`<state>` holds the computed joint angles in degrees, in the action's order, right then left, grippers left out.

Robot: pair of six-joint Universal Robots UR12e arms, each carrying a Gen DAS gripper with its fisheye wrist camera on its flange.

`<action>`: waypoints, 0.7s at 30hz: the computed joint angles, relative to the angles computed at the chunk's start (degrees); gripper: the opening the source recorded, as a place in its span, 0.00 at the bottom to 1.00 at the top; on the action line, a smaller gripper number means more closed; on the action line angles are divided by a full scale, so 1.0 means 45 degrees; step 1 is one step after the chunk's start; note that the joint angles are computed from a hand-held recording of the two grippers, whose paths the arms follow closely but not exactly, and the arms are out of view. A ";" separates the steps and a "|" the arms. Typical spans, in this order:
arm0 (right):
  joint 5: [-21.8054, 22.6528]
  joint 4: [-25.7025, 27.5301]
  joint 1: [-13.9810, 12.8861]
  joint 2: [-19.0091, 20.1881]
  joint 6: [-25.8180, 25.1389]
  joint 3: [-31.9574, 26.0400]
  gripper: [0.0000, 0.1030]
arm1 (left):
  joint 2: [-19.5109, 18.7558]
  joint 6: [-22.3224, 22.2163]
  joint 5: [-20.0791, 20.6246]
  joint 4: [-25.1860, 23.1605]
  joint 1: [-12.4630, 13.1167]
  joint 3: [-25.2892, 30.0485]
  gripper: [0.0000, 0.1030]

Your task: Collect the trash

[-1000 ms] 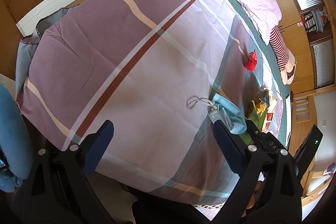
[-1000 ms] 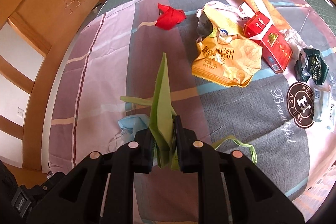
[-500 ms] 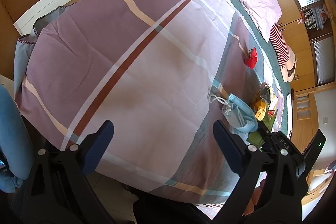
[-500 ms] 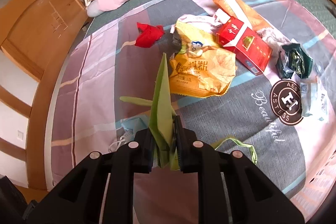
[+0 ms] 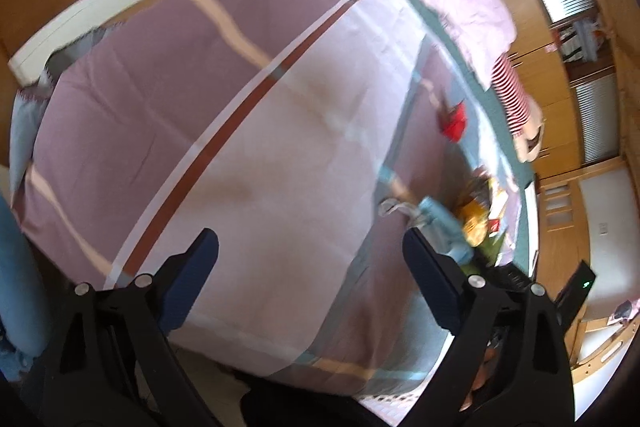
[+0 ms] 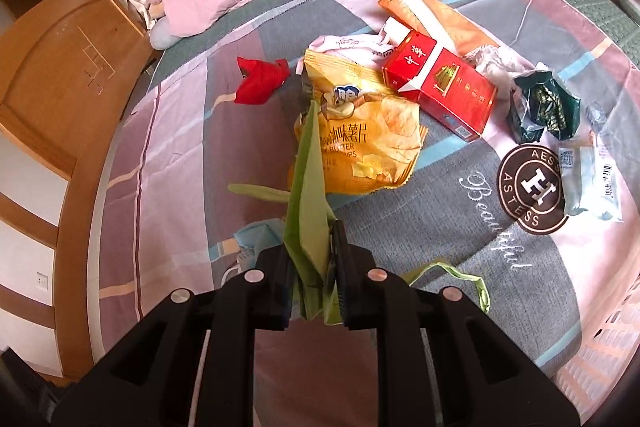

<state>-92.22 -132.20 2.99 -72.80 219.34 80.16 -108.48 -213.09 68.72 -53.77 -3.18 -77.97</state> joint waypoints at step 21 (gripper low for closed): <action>0.3829 0.2577 -0.0186 0.0487 -0.3136 -0.0695 0.57 | -0.0481 -0.0826 0.0189 -0.1251 -0.0188 0.0514 0.89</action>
